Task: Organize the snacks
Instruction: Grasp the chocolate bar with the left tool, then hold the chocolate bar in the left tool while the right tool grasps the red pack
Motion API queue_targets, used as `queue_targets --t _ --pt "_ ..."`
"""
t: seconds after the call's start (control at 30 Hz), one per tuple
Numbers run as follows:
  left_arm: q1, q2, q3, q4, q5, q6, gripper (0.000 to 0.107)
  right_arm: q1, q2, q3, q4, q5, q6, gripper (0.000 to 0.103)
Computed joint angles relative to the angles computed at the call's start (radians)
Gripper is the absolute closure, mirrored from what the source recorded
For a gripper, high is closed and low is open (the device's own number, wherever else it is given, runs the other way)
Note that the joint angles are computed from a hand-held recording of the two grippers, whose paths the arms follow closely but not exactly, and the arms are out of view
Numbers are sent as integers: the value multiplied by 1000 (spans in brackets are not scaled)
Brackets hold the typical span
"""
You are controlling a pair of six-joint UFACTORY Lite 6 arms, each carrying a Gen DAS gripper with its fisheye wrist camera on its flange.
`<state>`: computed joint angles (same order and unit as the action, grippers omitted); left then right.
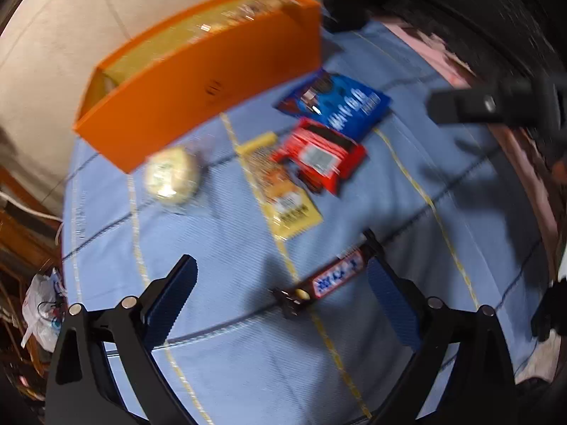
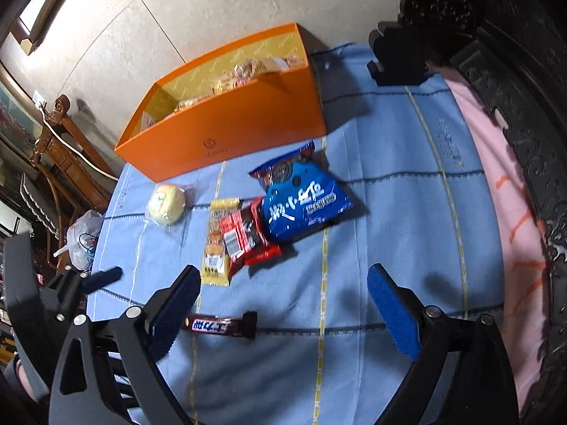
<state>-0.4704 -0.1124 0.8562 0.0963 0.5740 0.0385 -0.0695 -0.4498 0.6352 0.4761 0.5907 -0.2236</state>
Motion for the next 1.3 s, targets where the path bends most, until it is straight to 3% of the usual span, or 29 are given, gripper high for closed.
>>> queue_targets --t 0.1,0.3,0.43,0.67,0.73,0.87,0.93,1.17,1.3 --pt "-22 29 -22 -40 -23 61 29 -6 -10 -18 13 7 -13 8" --pt "-10 128 -18 -95 -63 149 30 -36 7 -22 31 10 -38 8" --pt "1 187 4 -133 -82 210 38 -47 42 -12 52 3 -58 8" --pt "17 268 48 -212 -98 317 41 -22 97 8 48 -11 -50 7" --pt "24 301 68 -268 -74 372 72 -14 109 16 46 -13 -44 7" --pt "18 300 45 -274 -118 385 80 0 126 29 44 -16 -39 7" --pt "46 302 51 -342 -98 443 89 8 134 34 45 -15 -39 7" --pt "204 166 3 -522 -8 575 89 112 233 93 -90 -69 79 7" --pt "263 120 4 -526 35 562 89 239 319 170 -268 -128 234 8"
